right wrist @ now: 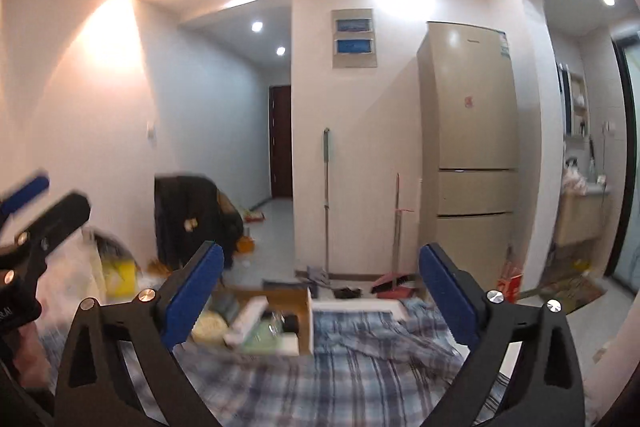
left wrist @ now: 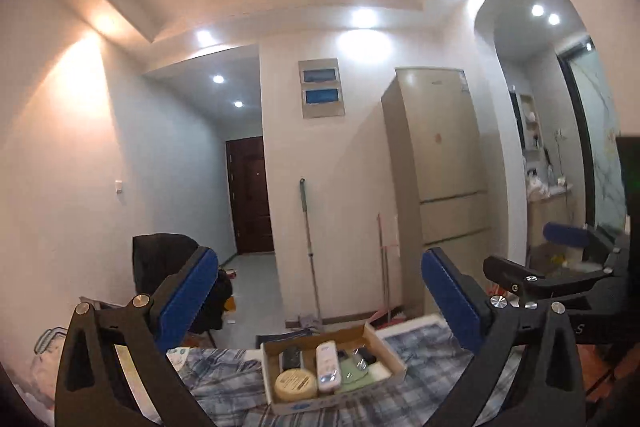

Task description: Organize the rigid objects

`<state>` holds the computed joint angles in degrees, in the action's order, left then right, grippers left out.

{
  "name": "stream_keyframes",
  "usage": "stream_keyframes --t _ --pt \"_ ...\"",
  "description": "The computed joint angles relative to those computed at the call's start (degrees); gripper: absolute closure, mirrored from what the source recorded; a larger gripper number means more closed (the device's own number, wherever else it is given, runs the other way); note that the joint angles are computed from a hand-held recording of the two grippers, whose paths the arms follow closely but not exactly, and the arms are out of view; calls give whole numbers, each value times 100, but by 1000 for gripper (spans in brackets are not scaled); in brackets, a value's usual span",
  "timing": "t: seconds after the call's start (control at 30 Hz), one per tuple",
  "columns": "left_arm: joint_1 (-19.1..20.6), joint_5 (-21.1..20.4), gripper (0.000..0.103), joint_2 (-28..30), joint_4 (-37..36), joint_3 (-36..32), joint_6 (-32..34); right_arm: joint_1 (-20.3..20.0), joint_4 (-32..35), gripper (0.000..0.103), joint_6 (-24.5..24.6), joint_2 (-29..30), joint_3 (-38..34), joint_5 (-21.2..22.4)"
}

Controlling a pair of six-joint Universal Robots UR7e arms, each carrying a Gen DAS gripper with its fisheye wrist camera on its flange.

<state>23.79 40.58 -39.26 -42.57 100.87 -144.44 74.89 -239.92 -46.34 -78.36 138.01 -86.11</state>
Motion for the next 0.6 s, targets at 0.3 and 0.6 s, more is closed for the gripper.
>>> stream_keyframes --t 0.3,0.6 --pt "397 153 0 540 -1148 621 -811 -1144 -1823 0 16 1051 118 1119" --pt "578 311 0 888 -728 368 -873 -1639 -2735 0 391 1683 81 1543"
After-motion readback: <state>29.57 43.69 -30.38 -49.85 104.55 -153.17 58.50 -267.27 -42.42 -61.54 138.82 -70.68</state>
